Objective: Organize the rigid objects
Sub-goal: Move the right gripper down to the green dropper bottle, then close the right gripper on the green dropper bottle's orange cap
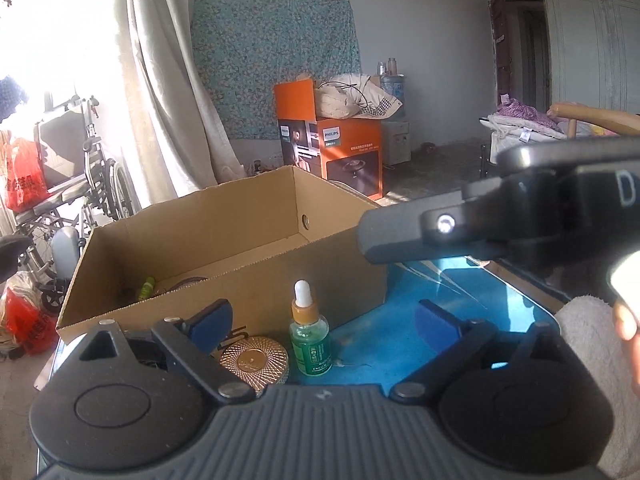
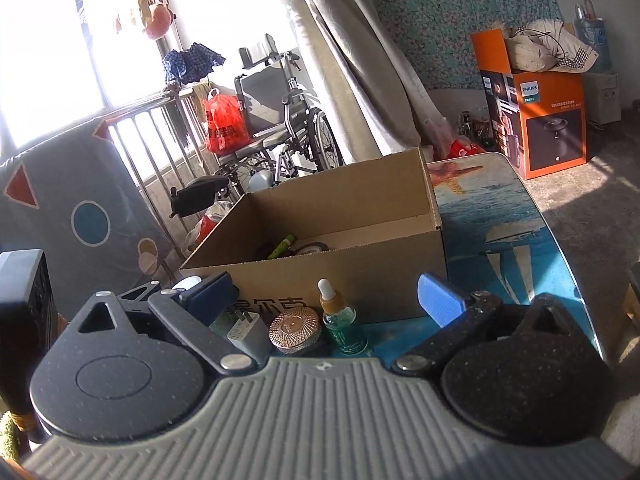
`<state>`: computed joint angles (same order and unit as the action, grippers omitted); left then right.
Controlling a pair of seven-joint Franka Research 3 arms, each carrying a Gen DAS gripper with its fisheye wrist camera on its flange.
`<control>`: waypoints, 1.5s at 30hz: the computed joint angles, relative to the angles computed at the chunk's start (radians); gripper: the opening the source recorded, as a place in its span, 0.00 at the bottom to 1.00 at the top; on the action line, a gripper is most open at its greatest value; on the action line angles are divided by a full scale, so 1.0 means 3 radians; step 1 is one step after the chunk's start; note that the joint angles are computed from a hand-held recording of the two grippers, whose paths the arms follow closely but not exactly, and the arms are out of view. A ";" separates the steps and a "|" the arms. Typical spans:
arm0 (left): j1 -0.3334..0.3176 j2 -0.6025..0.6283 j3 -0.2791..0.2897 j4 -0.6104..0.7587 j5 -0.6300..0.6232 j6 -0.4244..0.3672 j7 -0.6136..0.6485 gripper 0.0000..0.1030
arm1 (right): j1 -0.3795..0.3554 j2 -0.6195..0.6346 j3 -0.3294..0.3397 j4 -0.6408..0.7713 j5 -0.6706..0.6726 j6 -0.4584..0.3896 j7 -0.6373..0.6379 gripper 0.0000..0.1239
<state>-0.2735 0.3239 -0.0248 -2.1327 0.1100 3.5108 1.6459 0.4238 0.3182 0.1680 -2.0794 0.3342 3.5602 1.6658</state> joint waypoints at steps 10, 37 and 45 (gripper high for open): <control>0.0042 0.0365 0.0012 0.0508 0.0170 -0.0356 -0.0054 0.64 | -0.0725 0.0756 0.0607 0.0905 -0.0707 -0.0612 0.0202 0.48; 0.1691 0.0792 -0.1783 0.0904 0.0743 -0.0963 -0.0383 0.35 | -0.1327 0.1169 0.1394 0.1238 -0.0144 -0.0888 -0.0710 0.10; 0.1866 0.0847 -0.2044 0.0815 0.0775 -0.0925 -0.0226 0.37 | -0.1520 0.0924 0.1492 0.0806 -0.0206 -0.0728 -0.0511 0.10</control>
